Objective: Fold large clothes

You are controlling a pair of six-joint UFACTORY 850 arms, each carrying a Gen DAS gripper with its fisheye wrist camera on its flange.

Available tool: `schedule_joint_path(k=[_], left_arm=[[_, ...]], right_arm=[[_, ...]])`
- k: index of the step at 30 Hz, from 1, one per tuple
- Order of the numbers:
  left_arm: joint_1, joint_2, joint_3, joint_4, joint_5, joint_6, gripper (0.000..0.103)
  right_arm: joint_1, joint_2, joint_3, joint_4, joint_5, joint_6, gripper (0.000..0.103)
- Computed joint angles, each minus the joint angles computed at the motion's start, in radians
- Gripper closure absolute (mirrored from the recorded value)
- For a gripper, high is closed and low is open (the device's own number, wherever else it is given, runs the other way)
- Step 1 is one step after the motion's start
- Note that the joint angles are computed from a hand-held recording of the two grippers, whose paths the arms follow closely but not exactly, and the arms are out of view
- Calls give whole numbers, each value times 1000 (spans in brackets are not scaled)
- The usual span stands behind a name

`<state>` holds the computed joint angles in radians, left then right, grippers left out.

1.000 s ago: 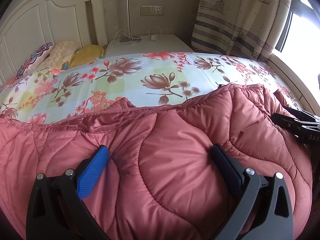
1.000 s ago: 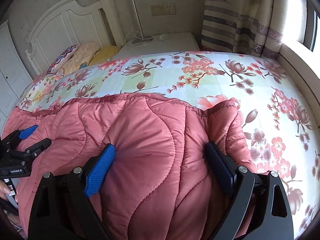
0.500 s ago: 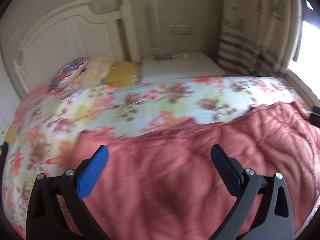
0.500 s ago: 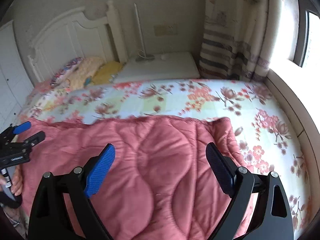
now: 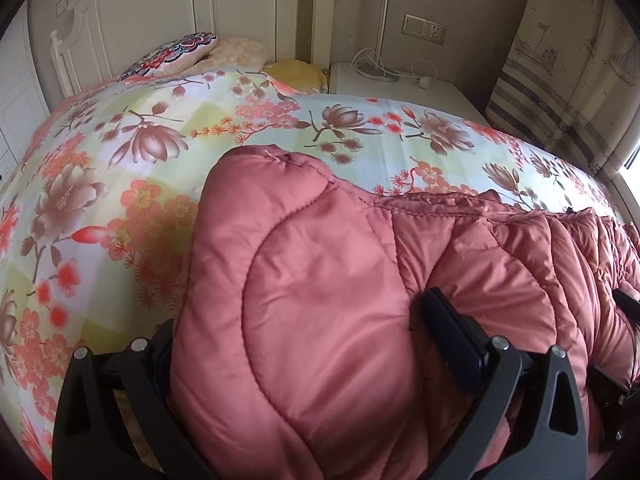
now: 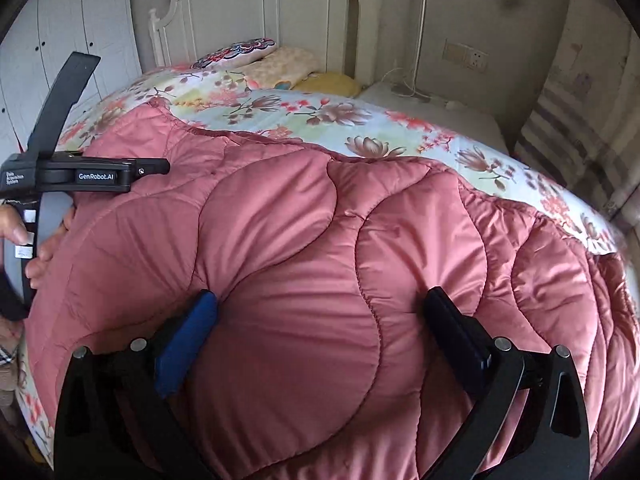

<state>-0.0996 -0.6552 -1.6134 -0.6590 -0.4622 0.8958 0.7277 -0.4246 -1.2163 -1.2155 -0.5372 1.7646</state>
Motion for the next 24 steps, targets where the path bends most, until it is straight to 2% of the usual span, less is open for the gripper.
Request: schedule_joint_path(k=[4, 9, 11, 14, 19, 22, 24], left_arm=[[11, -21, -27, -35, -46, 9, 2], [11, -15, -19, -34, -38, 13, 2], [9, -11, -13, -26, -28, 10, 2], [8, -6, -7, -22, -18, 9, 2], [10, -9, -11, -27, -23, 11, 2], [10, -9, -11, -26, -25, 10, 2], [10, -11, -13, -22, -26, 5, 2]], right_arm=[[-7, 12, 20, -39, 21, 39, 4], [-4, 28, 26, -15, 12, 39, 5], [17, 65, 41, 5, -54, 85, 5], [59, 175, 143, -131, -119, 261, 5], [85, 284, 277, -11, -279, 245, 5], [34, 310, 362, 76, -237, 291, 5], [2, 330, 420, -8, -127, 371, 4]])
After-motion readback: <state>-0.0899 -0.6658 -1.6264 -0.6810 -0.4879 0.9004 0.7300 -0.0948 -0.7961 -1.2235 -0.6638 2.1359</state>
